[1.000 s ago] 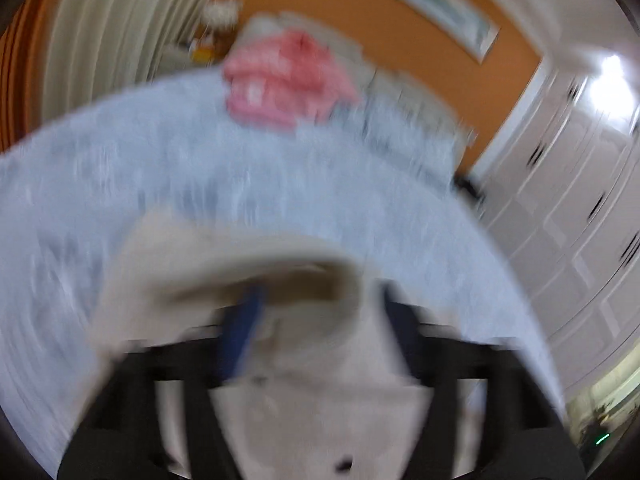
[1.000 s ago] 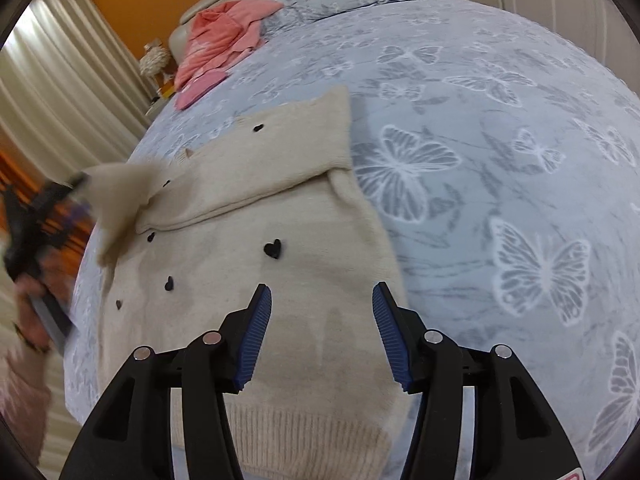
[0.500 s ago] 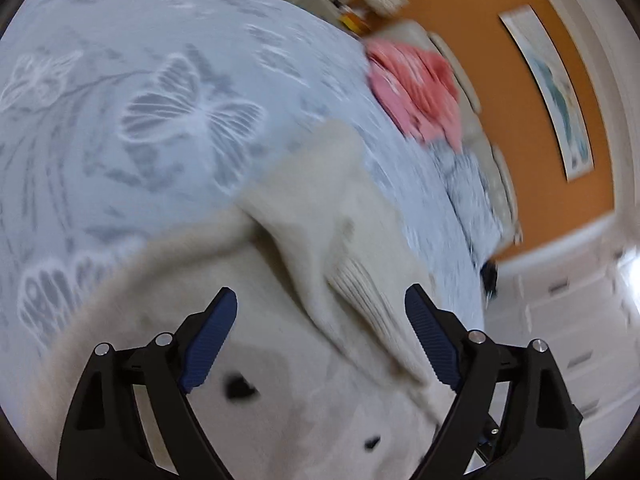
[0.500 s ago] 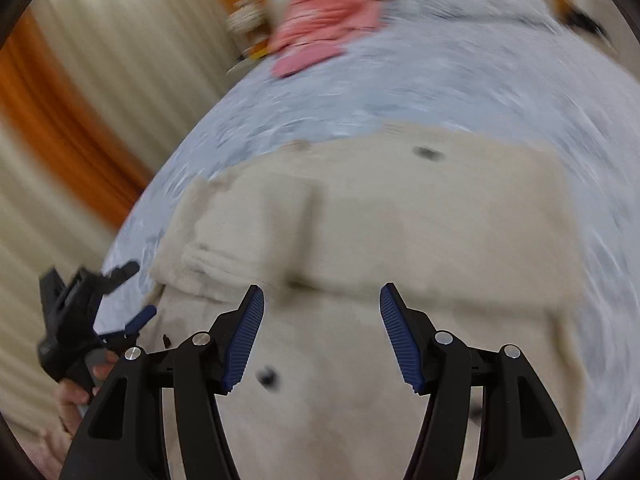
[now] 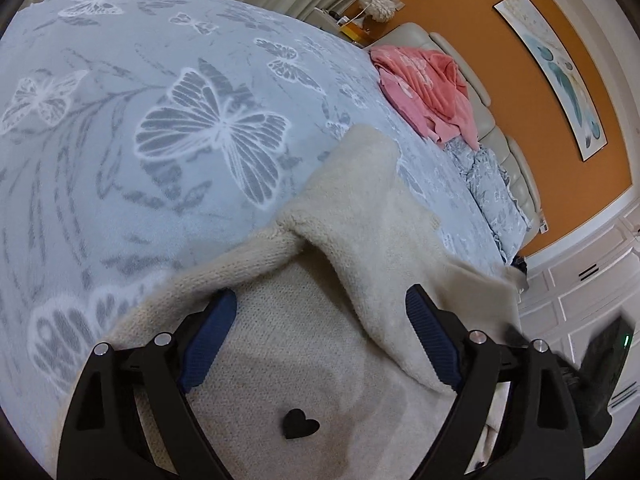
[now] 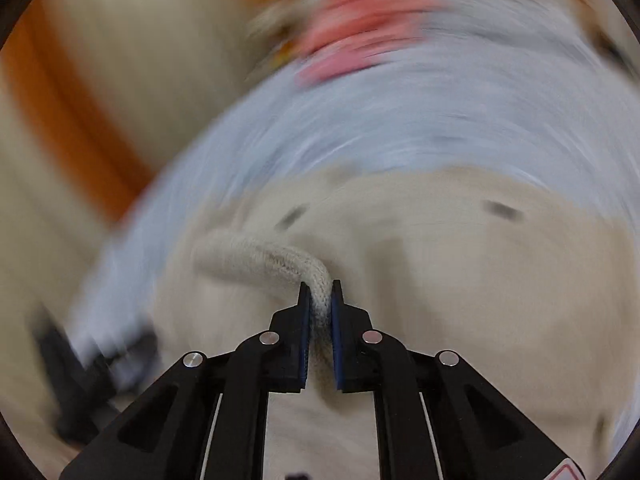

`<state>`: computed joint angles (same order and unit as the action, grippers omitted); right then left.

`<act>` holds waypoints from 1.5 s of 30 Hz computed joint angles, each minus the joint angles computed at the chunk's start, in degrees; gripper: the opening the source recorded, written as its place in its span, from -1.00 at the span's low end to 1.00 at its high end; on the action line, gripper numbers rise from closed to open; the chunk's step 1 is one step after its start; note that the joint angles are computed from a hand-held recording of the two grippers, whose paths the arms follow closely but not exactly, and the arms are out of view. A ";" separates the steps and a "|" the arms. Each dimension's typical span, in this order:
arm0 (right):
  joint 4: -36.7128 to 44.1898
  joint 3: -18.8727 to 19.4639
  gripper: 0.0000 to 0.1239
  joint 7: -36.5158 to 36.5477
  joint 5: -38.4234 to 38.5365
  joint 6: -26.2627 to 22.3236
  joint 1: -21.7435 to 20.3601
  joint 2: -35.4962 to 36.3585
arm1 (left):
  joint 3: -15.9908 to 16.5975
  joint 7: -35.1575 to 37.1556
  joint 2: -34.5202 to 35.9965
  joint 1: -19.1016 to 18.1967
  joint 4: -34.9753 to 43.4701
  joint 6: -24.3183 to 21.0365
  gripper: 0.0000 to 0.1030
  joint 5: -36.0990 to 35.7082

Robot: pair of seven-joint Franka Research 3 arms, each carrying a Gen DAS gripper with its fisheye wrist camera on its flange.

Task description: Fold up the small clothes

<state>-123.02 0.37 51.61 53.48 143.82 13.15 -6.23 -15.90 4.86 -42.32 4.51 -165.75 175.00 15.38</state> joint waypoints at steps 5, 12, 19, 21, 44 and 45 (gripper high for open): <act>-1.81 -5.28 -0.75 6.16 1.31 -5.10 -6.92 2.59 | 0.67 -1.96 2.11 0.15 1.40 1.98 0.70 -1.70; 1.26 -4.76 -0.06 5.62 7.89 -11.88 -11.27 5.27 | 1.03 -10.68 9.05 1.51 3.25 11.18 0.70 -9.19; 6.21 -2.48 -0.83 7.93 5.90 -10.53 -10.52 9.46 | 1.04 -9.82 14.06 2.78 8.46 10.72 -0.54 -8.86; 4.92 -2.58 -0.85 1.52 13.91 -10.11 -11.37 6.58 | -2.23 -9.04 13.33 7.12 10.14 9.03 -0.86 -7.10; 1.82 -4.91 -0.89 -0.68 4.62 -10.12 -13.57 7.98 | 1.56 -2.17 14.29 3.22 8.90 2.65 -0.81 0.00; 1.81 -5.08 -0.86 -1.45 5.03 -10.52 -14.09 7.20 | 2.20 -1.22 13.98 2.33 9.10 1.69 -0.79 0.13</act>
<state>-121.21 -4.71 50.16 58.51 133.30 -0.94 0.97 -13.70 3.64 -28.34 6.84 -156.65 176.69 15.51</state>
